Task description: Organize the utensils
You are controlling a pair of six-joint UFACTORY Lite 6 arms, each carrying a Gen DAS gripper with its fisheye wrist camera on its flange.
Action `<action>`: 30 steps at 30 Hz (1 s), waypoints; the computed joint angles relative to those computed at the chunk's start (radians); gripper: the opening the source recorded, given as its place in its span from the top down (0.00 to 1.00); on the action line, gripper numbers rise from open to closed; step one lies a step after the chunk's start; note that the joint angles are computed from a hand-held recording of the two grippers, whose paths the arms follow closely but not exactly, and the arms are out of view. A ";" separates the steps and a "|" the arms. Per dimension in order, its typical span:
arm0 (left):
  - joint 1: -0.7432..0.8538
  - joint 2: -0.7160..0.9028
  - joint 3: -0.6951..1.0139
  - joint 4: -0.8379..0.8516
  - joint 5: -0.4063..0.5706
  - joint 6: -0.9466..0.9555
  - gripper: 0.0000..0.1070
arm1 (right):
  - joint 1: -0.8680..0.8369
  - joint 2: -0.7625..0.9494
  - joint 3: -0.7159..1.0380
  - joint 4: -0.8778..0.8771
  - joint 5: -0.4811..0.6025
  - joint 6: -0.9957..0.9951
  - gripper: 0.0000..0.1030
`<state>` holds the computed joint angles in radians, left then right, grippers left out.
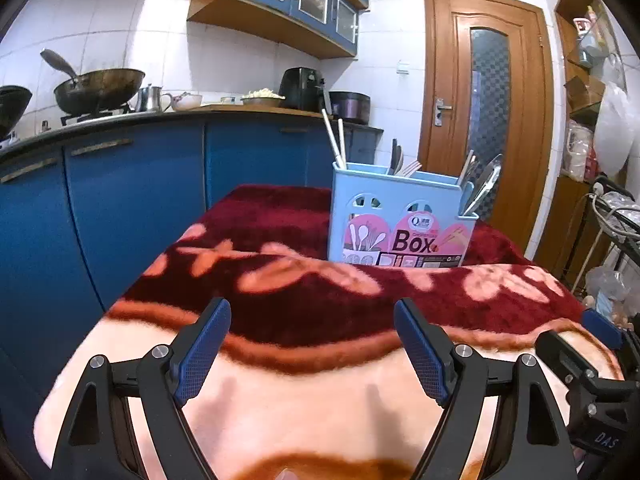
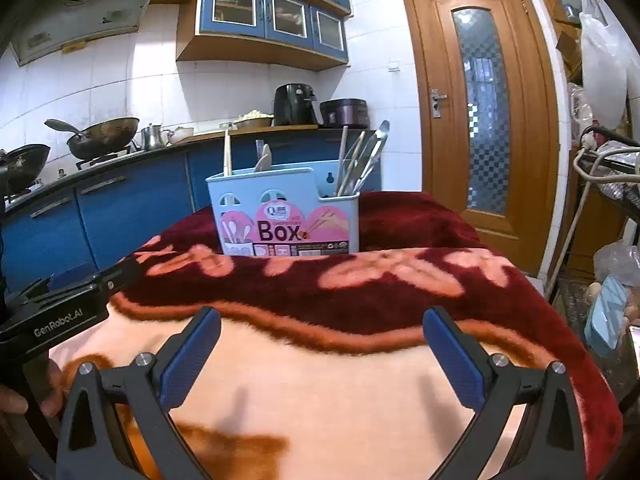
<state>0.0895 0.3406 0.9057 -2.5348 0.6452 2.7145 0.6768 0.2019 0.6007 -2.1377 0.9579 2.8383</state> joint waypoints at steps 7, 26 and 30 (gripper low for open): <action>-0.016 0.008 -0.015 -0.103 0.033 0.083 0.21 | -0.010 0.022 0.009 0.022 0.034 0.013 0.00; -0.028 0.030 0.008 -0.125 0.029 0.089 0.21 | -0.022 0.054 0.035 0.035 0.054 0.007 0.00; -0.032 0.030 0.003 -0.138 0.032 0.101 0.21 | -0.023 0.054 0.034 0.032 0.054 0.008 0.00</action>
<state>0.0577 0.3704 0.9091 -2.6728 0.6774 2.8156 0.6535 0.2556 0.6347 -2.1059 1.0123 2.8462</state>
